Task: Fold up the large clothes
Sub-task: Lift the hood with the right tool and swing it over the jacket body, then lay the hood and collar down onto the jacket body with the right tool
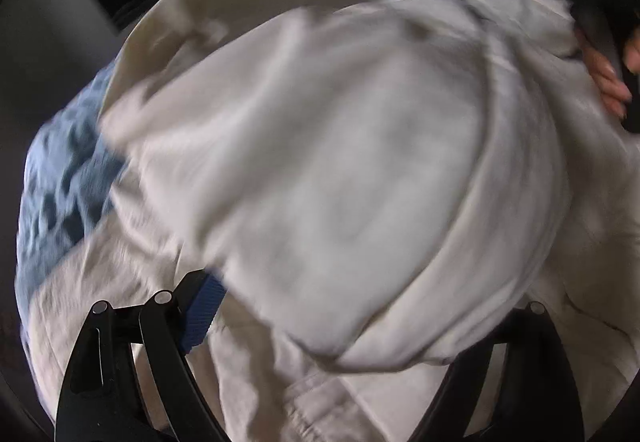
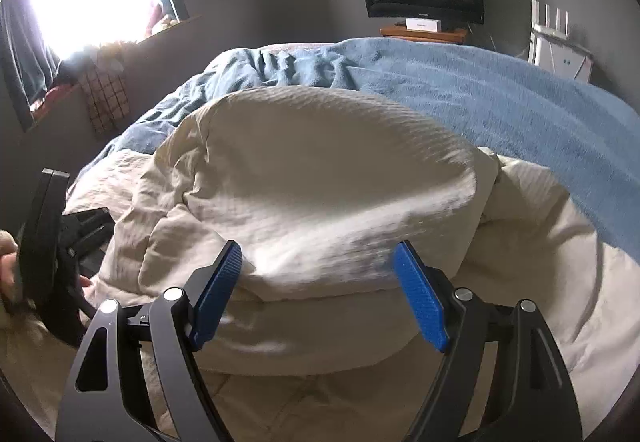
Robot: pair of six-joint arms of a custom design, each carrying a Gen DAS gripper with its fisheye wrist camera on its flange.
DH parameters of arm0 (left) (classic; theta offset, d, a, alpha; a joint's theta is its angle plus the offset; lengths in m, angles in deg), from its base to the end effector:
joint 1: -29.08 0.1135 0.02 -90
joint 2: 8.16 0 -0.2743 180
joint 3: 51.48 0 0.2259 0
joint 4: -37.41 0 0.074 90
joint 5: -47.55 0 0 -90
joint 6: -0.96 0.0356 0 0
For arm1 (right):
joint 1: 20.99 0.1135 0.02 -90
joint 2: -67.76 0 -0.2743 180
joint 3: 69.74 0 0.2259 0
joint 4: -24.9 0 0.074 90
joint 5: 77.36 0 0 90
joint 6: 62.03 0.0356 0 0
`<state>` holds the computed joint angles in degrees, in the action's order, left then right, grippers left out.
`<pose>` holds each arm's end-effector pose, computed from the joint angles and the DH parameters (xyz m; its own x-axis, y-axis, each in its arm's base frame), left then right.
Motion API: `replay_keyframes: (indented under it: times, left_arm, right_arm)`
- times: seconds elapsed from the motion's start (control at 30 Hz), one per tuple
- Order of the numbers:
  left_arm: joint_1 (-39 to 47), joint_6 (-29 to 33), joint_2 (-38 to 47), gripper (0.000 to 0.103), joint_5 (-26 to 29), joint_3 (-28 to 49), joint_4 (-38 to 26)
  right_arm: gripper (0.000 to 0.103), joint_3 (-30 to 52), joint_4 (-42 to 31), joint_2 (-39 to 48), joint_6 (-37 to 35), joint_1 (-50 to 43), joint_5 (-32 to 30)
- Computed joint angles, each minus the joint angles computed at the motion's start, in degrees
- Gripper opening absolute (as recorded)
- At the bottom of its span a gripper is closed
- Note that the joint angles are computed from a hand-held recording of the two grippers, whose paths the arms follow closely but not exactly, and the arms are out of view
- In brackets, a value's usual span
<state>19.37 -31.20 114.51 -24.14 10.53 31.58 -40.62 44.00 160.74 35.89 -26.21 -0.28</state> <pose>0.3153 -0.0653 0.0486 -0.2410 0.8566 -0.4562 0.9162 0.3559 0.1844 0.2108 -0.0113 0.1081 -0.7041 0.1992 -0.6816 0.0279 0.9669 0.2538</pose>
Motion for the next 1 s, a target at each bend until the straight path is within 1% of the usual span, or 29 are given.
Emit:
replay_keyframes:
  times: [0.03, 0.1, 0.17, 0.2, 0.3, 0.37, 0.4, 0.43, 0.47, 0.53, 0.6, 0.63, 0.67, 0.73, 0.77, 0.83, 0.87, 0.93, 0.97, 1.0]
  left_arm:
    - [-0.09, 0.99, -0.29, 0.082, 0.92, 0.06, -0.85]
    - [0.52, 3.1, -0.31, 0.082, 2.61, 1.89, -5.27]
    - [2.62, 5.85, -0.18, 0.082, 5.04, 3.55, -9.12]
    - [3.82, 7.12, 0.2, 0.082, 6.13, 4.73, -10.85]
    - [6.54, 8.85, 1.59, 0.082, 8.08, 8.23, -15.03]
    - [7.29, 8.94, 2.7, 0.082, 8.82, 10.02, -16.27]
    - [7.08, 8.68, 3.19, 0.082, 8.31, 10.22, -15.16]
    - [6.77, 8.16, 2.01, 0.082, 8.24, 7.92, -12.42]
    - [6.48, 7.49, 2.58, 0.083, 9.0, 8.5, -11.43]
    - [5.52, 5.61, 2.23, 0.083, 10.04, 8.26, -11.87]
    - [3.94, 2.14, 3.89, 0.084, 10.11, 11.29, -12.62]
    - [3.04, 0.43, 4.39, 0.084, 9.45, 11.93, -11.69]
    - [1.99, -1.15, 4.56, 0.084, 8.76, 11.94, -10.0]
    - [1.6, -2.3, 4.87, 0.084, 8.62, 11.95, -7.03]
    - [1.66, -2.55, 4.54, 0.084, 9.22, 11.56, -6.22]
    - [1.51, -3.08, 3.74, 0.084, 10.54, 9.22, -4.13]
    - [1.79, -2.41, 4.1, 0.084, 10.7, 9.31, -4.11]
    - [1.62, -0.18, 4.84, 0.084, 9.64, 8.2, -2.66]
    - [1.29, 0.26, 4.41, 0.084, 8.82, 5.7, -0.78]
    - [0.74, 0.34, 4.97, 0.084, 7.84, 5.48, -0.14]
  right_arm:
    - [0.075, 0.24, -0.04, 0.59, 0.05, -0.22, -0.77]
    - [0.075, 1.22, -0.98, 1.67, -0.39, 0.15, -0.02]
    - [0.075, 2.87, -1.98, 4.76, -0.21, 2.73, 7.48]
    - [0.075, 3.22, -1.12, 6.5, 0.11, 2.89, 8.38]
    - [0.075, 3.23, 2.12, 10.58, 2.21, 0.3, 2.75]
    - [0.075, 3.21, 2.44, 10.84, 2.45, 0.96, 2.91]
    - [0.075, 2.95, 2.61, 10.59, 2.19, 1.46, 3.33]
    - [0.075, 2.85, 2.3, 10.02, 2.16, 2.22, 3.86]
    - [0.075, 2.71, 2.21, 9.66, 2.21, 2.37, 3.83]
    - [0.075, 2.37, 2.12, 9.11, 3.75, 3.0, 4.01]
    - [0.075, 1.57, 2.51, 8.15, 5.12, 2.86, 2.28]
    - [0.075, 0.11, 2.76, 6.6, 5.16, 2.5, 1.2]
    - [0.075, -0.54, 0.82, 3.98, 4.97, 2.26, -0.04]
    - [0.075, -0.79, -5.31, -0.92, 3.13, 0.29, -5.09]
    - [0.075, -0.87, -9.91, -4.28, 2.05, -1.0, -7.42]
    - [0.075, -1.16, -14.36, -7.68, 0.12, -1.88, -10.24]
    - [0.075, -0.84, -16.3, -8.9, -1.03, 0.51, -8.54]
    - [0.075, -0.39, -15.65, -8.11, -0.93, 6.27, -2.78]
    - [0.075, 1.2, -15.02, -5.2, -0.25, 10.39, 0.71]
    - [0.075, 2.41, -14.35, -2.99, 0.07, 11.8, 1.67]
